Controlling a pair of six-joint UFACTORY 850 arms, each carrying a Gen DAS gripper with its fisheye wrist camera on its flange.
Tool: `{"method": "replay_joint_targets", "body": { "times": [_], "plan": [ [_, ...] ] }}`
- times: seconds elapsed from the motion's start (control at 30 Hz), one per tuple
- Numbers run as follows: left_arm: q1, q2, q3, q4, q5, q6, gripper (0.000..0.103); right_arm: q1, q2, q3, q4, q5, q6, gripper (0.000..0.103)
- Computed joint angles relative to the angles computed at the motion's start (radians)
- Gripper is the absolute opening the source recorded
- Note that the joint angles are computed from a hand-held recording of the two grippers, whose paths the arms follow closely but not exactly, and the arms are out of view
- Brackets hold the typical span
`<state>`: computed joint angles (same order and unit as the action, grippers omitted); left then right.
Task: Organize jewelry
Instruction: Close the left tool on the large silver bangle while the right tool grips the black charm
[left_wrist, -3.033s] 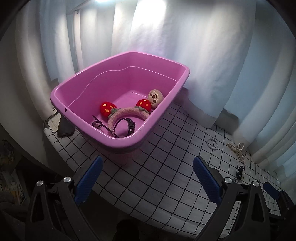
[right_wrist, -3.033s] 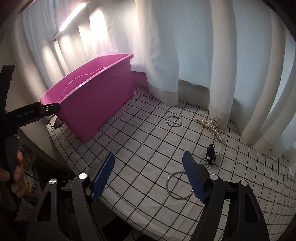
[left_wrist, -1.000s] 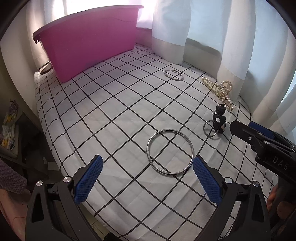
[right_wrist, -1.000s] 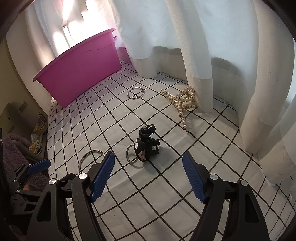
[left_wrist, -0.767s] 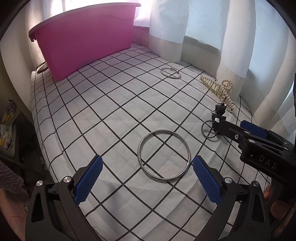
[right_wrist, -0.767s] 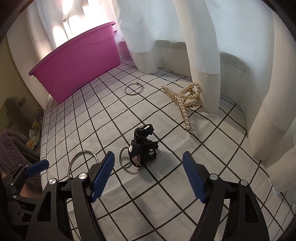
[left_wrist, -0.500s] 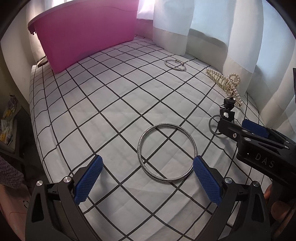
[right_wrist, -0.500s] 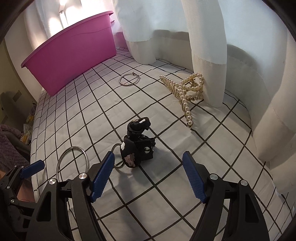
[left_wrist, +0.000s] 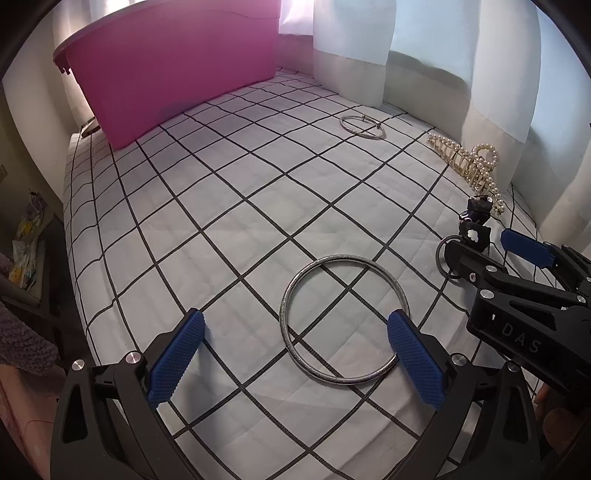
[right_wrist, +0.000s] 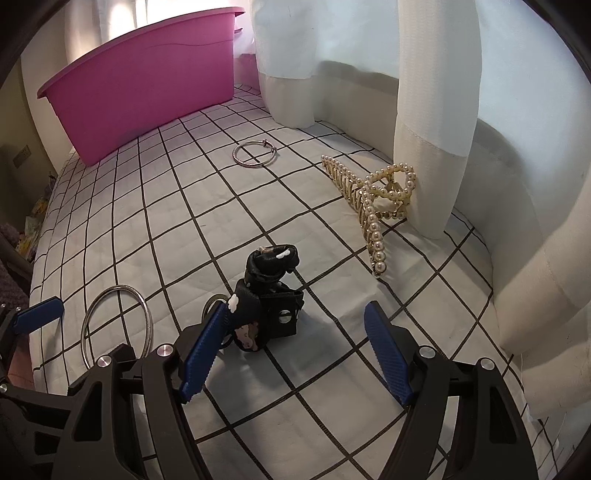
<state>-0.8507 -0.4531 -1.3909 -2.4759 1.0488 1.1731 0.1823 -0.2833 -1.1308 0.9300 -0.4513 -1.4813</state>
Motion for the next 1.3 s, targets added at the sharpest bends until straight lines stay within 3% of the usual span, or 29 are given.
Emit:
{"method": "replay_joint_targets", "body": {
  "times": [0.4, 0.47, 0.53, 0.67, 0.77, 0.83, 0.9, 1.07, 1.13, 1.3],
  "plan": [
    [-0.008, -0.002, 0.008, 0.041, 0.007, -0.038, 0.096, 0.009, 0.0, 0.001, 0.0, 0.016, -0.005, 0.071],
    [-0.012, -0.001, 0.01, 0.049, 0.014, -0.048, 0.094, 0.007, 0.002, 0.004, 0.014, 0.015, -0.019, 0.067],
    [-0.016, 0.001, 0.013, 0.054, 0.023, -0.059, 0.088, 0.002, 0.008, 0.011, 0.043, 0.025, -0.046, 0.055],
    [-0.019, 0.006, 0.018, 0.069, 0.02, -0.052, 0.084, -0.003, 0.012, 0.017, 0.073, 0.039, -0.066, 0.045],
    [-0.021, 0.006, 0.016, 0.082, 0.022, -0.041, 0.072, -0.003, 0.015, 0.02, 0.087, 0.05, -0.087, 0.039],
    [-0.023, 0.003, 0.01, 0.093, 0.02, -0.026, 0.055, -0.002, 0.016, 0.021, 0.089, 0.053, -0.096, 0.038],
    [-0.024, -0.001, 0.002, 0.1, 0.018, -0.007, 0.046, -0.003, 0.016, 0.021, 0.094, 0.053, -0.11, 0.037],
    [-0.022, 0.008, 0.012, 0.102, 0.009, -0.018, 0.051, -0.005, 0.014, 0.018, 0.086, 0.048, -0.112, 0.037],
    [-0.018, 0.016, 0.024, 0.098, -0.003, -0.032, 0.067, -0.008, 0.013, 0.014, 0.083, 0.041, -0.112, 0.037],
    [-0.017, 0.035, 0.048, 0.109, -0.034, -0.058, 0.079, -0.011, 0.01, 0.01, 0.077, 0.029, -0.109, 0.037]
  ]
}}
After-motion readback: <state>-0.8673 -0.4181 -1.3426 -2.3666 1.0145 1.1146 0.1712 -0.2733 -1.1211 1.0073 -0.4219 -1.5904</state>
